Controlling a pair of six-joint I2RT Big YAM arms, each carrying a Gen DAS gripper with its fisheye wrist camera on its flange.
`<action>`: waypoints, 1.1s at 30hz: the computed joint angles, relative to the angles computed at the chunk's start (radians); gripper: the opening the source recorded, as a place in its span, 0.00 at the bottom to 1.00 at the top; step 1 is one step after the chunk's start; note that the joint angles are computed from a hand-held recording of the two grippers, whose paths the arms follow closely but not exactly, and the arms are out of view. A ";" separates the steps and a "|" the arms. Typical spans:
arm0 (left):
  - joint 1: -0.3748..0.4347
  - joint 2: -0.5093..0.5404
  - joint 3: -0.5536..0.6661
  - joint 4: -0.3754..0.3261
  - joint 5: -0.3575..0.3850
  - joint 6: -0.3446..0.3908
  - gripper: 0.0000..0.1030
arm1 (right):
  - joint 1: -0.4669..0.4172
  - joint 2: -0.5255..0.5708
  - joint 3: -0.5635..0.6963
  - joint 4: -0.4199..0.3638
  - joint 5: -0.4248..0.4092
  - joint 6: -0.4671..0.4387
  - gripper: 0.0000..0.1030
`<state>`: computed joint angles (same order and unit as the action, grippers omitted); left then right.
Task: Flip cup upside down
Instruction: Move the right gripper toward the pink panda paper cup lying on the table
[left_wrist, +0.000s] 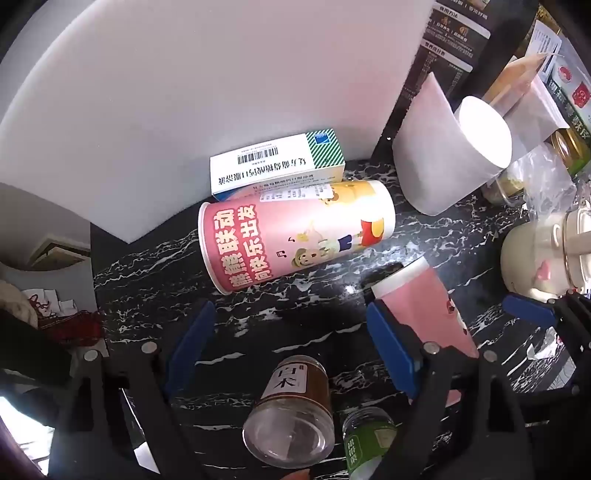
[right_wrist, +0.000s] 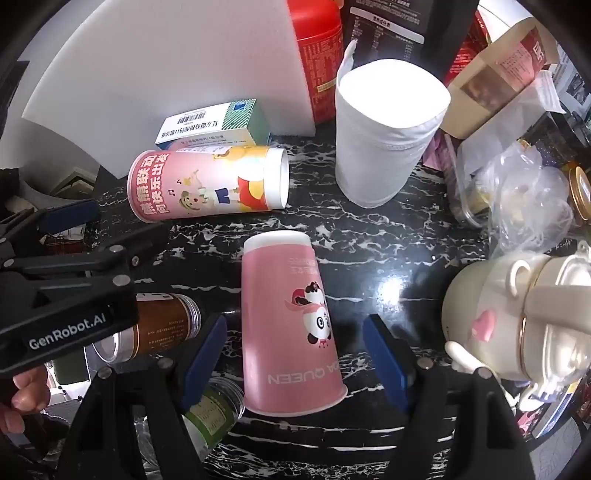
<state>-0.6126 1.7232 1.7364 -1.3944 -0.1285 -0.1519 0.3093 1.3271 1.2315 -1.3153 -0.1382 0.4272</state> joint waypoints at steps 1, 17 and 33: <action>0.000 -0.002 -0.001 0.003 -0.002 -0.002 0.81 | 0.002 0.004 0.004 -0.008 0.004 0.001 0.74; -0.004 -0.006 -0.044 0.043 -0.013 -0.002 0.81 | 0.000 -0.007 -0.019 0.007 -0.008 0.001 0.74; -0.002 -0.011 -0.037 0.019 0.011 0.003 0.81 | 0.006 -0.017 -0.025 -0.003 -0.010 -0.002 0.74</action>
